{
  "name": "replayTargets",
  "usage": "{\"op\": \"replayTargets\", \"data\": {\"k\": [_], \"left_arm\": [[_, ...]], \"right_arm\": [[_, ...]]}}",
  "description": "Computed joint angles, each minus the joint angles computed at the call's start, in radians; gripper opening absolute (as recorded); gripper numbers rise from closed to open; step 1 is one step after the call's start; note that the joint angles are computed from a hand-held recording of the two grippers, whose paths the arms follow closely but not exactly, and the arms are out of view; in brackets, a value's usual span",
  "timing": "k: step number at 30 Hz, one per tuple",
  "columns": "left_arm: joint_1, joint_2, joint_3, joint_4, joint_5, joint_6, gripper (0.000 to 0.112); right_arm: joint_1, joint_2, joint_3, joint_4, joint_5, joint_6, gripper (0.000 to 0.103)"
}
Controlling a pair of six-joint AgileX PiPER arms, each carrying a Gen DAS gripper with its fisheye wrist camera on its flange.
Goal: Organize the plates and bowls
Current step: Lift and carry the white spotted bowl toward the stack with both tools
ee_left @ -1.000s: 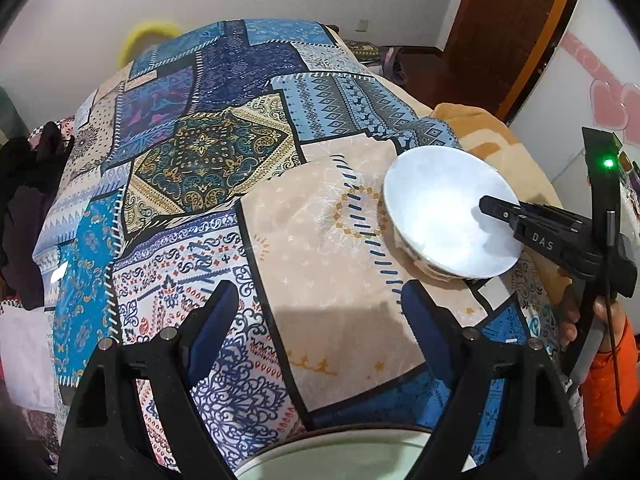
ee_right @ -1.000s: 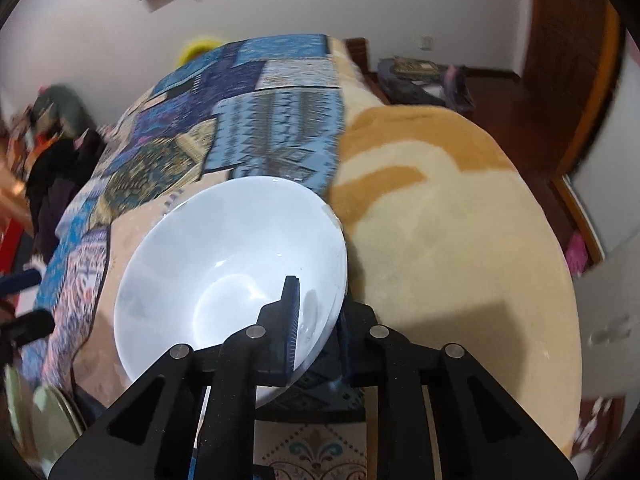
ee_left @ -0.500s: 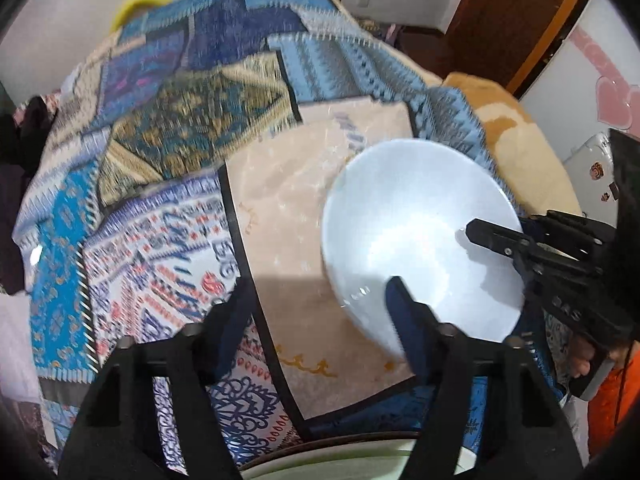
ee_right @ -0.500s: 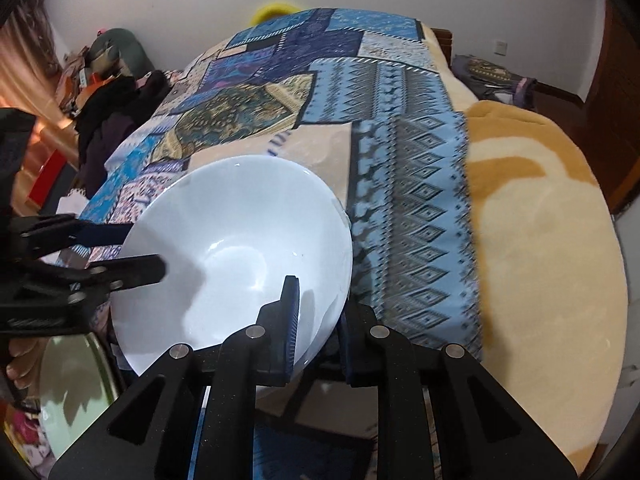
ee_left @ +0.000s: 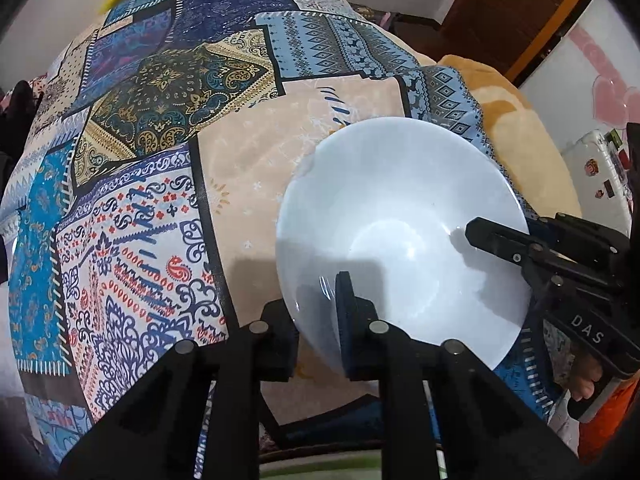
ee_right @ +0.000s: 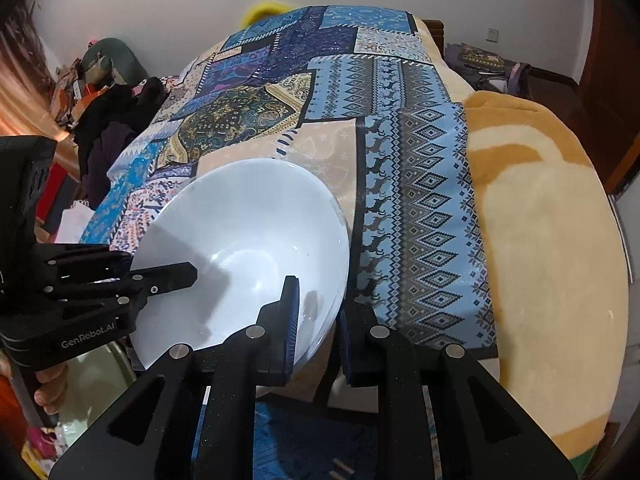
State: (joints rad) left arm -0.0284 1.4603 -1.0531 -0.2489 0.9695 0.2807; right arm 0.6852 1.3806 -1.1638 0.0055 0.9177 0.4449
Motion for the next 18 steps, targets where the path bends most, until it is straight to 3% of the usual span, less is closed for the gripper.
{"op": "replayTargets", "data": {"k": [11, 18], "left_arm": [[0.076, -0.142, 0.024, -0.026, 0.086, 0.033, 0.016], [0.138, -0.261, 0.007, -0.047, 0.179, 0.061, 0.016]], "right_arm": [[0.131, -0.049, -0.064, -0.104, 0.074, 0.137, 0.016], [0.241, -0.074, -0.124, -0.193, 0.140, 0.231, 0.016]]}}
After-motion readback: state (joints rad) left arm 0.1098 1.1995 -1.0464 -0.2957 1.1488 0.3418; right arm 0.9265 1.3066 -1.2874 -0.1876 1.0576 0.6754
